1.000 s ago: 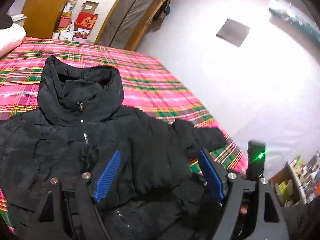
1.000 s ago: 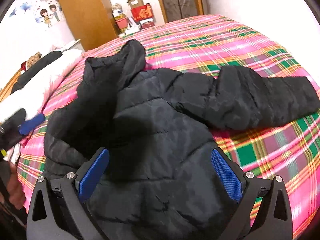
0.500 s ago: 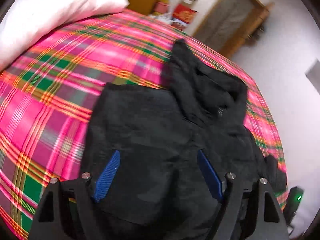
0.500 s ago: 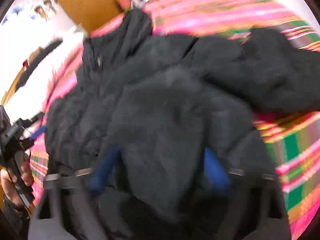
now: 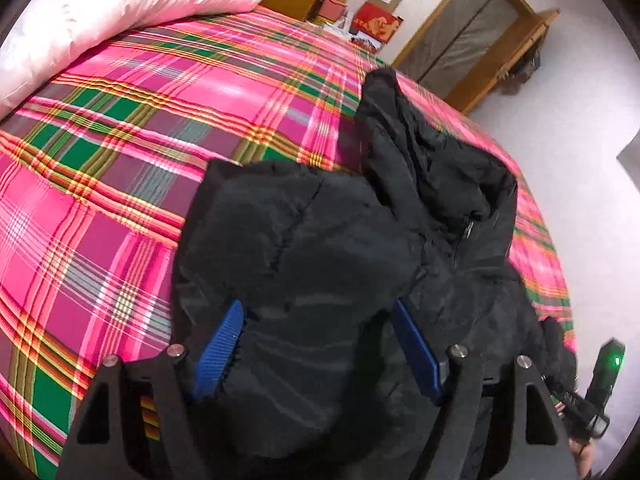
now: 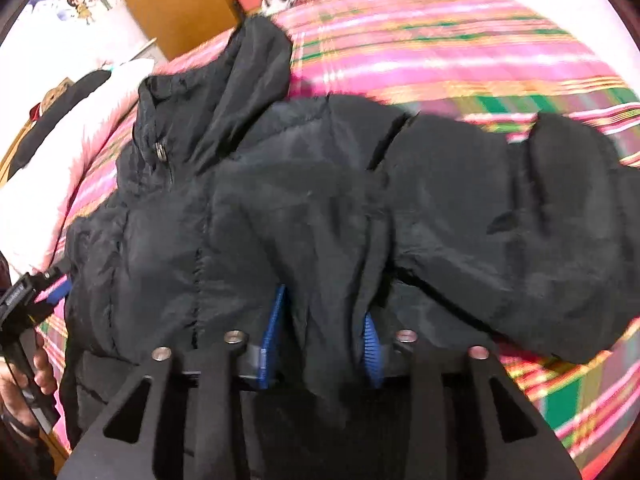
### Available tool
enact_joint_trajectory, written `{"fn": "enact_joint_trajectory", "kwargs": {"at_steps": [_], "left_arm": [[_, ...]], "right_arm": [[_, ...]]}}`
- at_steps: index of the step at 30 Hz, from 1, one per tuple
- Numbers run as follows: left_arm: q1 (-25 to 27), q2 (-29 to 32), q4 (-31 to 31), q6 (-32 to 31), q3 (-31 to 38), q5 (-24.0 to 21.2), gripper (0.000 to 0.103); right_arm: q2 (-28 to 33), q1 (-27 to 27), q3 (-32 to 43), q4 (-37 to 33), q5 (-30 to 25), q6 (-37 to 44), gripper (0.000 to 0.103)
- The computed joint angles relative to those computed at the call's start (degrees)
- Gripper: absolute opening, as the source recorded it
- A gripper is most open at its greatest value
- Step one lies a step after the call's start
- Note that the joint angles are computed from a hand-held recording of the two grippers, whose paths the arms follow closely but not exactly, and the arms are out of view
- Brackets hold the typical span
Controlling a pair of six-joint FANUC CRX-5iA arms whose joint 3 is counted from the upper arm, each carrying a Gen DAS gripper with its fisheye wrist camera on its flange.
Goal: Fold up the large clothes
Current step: 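Grasp the other sleeve with the right tool and fold it across the body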
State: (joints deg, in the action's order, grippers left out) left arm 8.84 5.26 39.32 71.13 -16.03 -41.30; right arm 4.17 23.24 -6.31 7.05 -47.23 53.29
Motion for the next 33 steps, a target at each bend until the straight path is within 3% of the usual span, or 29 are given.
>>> {"fn": "enact_joint_trajectory", "kwargs": {"at_steps": [5,6,11,13,18,20,23,28,30,33], "left_arm": [[-0.55,-3.43,6.52,-5.14,-3.65,5.80,0.078],[-0.88,-3.65,7.21,-6.29,-3.99,6.73,0.078],[-1.45,0.88,-9.43,4.97,3.68,0.73,0.078],[-1.37,1.96,-11.74,6.83,4.78,-0.44,0.078],[-1.95,2.82,-13.19,6.89,4.50,1.51,0.080],[-2.46,2.89,-15.39,8.42,5.01,1.70,0.080],[-2.69,1.51,-17.01,11.20,5.73,0.40,0.079],[-4.23,-4.52,-15.75,10.47,2.45,1.53,0.079],[-5.89,-7.19,-18.79,11.42,1.90,2.14,0.079],[-8.35,-9.38,-20.44,11.03,1.21,2.86,0.079]], "right_arm": [[-6.90,3.09,-7.66,13.61,7.70,-12.34,0.038],[-6.57,3.02,-7.02,13.73,8.49,-11.34,0.038],[1.89,1.83,2.00,3.89,3.96,1.80,0.038],[5.19,0.96,3.97,1.48,1.89,4.60,0.038],[6.46,0.74,3.24,2.86,3.66,4.88,0.038],[6.69,0.97,4.92,2.90,0.83,4.78,0.038],[3.07,1.52,3.14,4.23,0.71,2.37,0.038],[-7.32,1.26,-5.07,7.04,2.41,-2.58,0.042],[-10.75,-0.16,-7.64,6.11,1.96,-4.36,0.054],[-15.16,-3.65,-11.19,4.59,0.50,-6.78,0.059]]}}
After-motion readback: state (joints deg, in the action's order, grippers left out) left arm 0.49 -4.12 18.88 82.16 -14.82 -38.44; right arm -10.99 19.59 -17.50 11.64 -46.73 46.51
